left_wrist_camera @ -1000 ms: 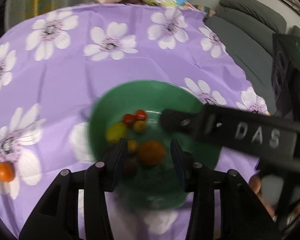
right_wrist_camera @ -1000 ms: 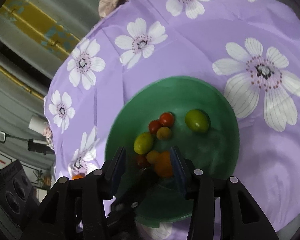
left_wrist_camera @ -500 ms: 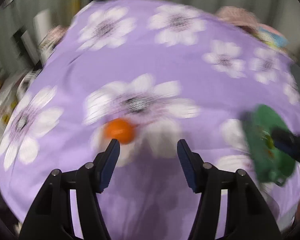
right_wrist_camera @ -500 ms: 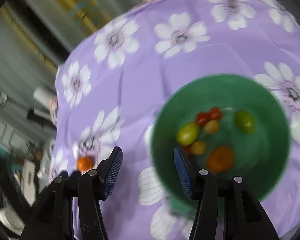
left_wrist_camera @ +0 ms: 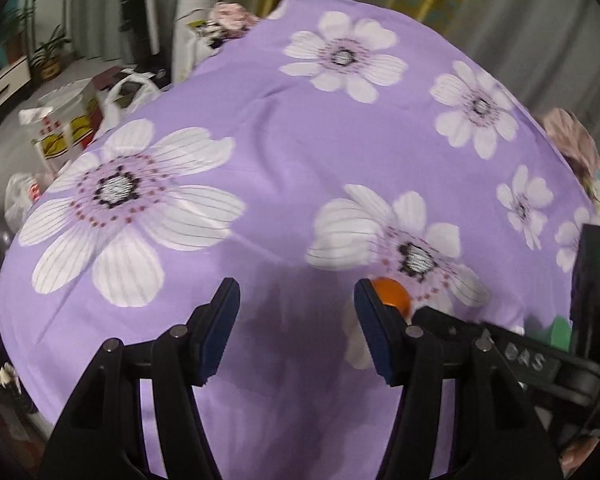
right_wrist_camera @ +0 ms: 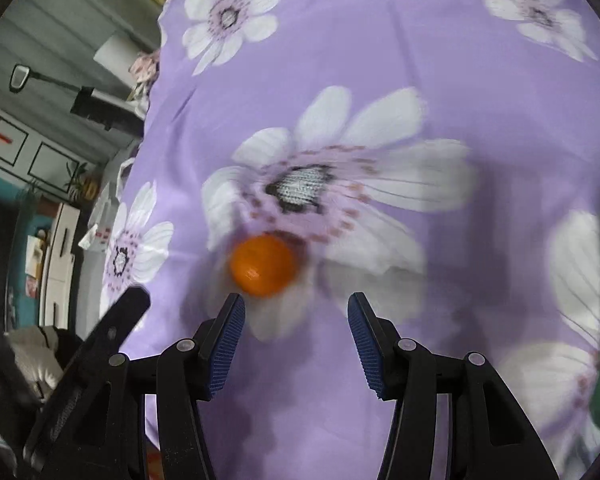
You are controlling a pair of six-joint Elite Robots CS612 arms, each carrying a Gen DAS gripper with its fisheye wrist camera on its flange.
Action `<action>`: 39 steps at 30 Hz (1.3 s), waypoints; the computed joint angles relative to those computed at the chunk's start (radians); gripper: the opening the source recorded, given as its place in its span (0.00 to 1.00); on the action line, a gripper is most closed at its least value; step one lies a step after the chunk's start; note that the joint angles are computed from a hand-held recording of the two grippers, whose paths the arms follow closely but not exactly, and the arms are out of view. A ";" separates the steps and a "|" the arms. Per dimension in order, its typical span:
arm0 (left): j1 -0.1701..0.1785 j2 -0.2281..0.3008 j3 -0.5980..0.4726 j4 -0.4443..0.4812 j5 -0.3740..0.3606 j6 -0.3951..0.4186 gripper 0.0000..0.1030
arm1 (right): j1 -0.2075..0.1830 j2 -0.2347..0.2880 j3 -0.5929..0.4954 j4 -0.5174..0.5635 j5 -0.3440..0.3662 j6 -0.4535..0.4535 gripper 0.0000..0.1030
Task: Organize fruits
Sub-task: 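Move the right gripper to the last orange and close on it, then carry the held orange over the green bowl with the right gripper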
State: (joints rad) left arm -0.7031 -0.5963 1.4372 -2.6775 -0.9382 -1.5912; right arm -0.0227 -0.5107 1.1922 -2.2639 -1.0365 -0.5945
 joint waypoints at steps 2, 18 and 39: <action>0.005 -0.002 0.005 0.006 -0.018 -0.008 0.57 | 0.010 0.010 -0.012 0.010 0.003 0.003 0.52; 0.000 0.040 -0.059 -0.089 -0.064 0.158 0.57 | -0.030 -0.004 0.024 -0.030 -0.011 -0.020 0.46; -0.027 0.166 -0.256 -0.311 -0.289 0.626 0.57 | -0.153 0.000 0.028 -0.005 0.232 0.057 0.46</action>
State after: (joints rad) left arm -0.7300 -0.4299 1.1813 -2.9890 -1.2275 -0.9648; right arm -0.1759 -0.5111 1.2203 -2.2685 -0.8045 -0.5377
